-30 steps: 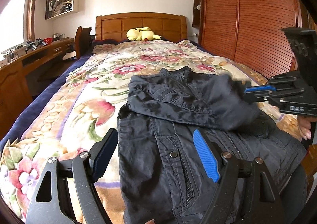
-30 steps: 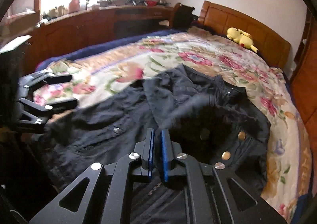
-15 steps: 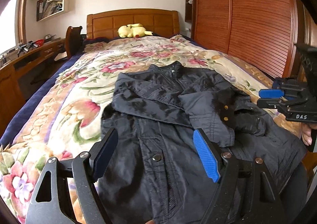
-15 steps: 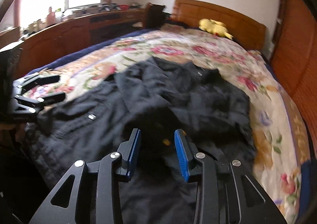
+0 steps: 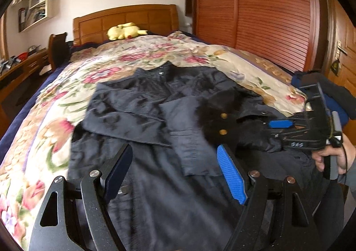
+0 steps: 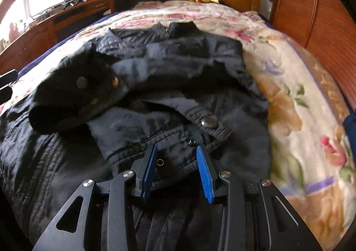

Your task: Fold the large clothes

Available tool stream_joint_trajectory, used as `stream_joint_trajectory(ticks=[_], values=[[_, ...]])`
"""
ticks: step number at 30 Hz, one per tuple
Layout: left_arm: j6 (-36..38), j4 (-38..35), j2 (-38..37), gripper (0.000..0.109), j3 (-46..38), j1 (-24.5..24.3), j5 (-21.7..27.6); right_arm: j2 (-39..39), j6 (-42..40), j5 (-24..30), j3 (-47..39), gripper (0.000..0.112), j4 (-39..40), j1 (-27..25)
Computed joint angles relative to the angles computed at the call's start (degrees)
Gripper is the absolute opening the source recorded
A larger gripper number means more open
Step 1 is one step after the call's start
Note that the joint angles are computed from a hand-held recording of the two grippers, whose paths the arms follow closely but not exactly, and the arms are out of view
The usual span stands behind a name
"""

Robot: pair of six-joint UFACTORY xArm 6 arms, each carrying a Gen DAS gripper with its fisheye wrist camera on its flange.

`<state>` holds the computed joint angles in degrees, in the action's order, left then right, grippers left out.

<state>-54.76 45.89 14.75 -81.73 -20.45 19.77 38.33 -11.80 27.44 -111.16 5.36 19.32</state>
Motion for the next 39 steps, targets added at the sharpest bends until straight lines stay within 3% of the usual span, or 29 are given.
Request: stream_joint_trajectory(ticks=[5,8,12,17,23,25,27,30,35,39], values=[[5.4,-3.9,4.2,0.079,-4.7,-1.9,1.0,-1.4,1.7,-8.5,5.7,0.040,-1.3,0.6],[8.3,-6.1,6.5,0.079,-7.5,-2.9,3.8,-2.9,-2.3,-12.7,10.3,0.041,4.3,0.5],[9.3,-6.1,7.7,0.079,-9.1,-3.1,7.7,-3.0,-9.2,-13.7,11.3,0.042,13.0,0.1],[8.7,-6.6,7.4,0.079,-8.8,-2.3,10.1,-2.8,-9.4,-13.8,11.2,0.043,13.0,0.0],[-0.6,1.6,4.9,0.079,-7.1,-0.4,14.9,-3.0,-9.5,-14.0,11.4,0.043,12.9,-0.2],[-1.4,1.2,4.6,0.079,-7.0,0.7,18.8,-3.1,-9.1,-14.0,11.5,0.043,12.4,-0.2],[-1.4,-1.0,3.7,0.079,-5.6,2.1,19.7,-3.1,-9.0,-14.0,11.6,0.043,12.2,-0.2],[-3.9,-1.0,0.6,0.079,-1.6,3.8,18.6,-3.2,-8.4,-14.1,11.6,0.043,11.5,-0.2],[-7.8,0.4,-7.0,0.079,7.9,6.1,8.9,-3.1,-8.1,-14.1,11.5,0.044,11.1,-0.2],[-8.7,2.5,-8.9,0.079,10.1,6.1,4.7,-3.1,-8.0,-14.0,11.4,0.044,10.8,-0.3]])
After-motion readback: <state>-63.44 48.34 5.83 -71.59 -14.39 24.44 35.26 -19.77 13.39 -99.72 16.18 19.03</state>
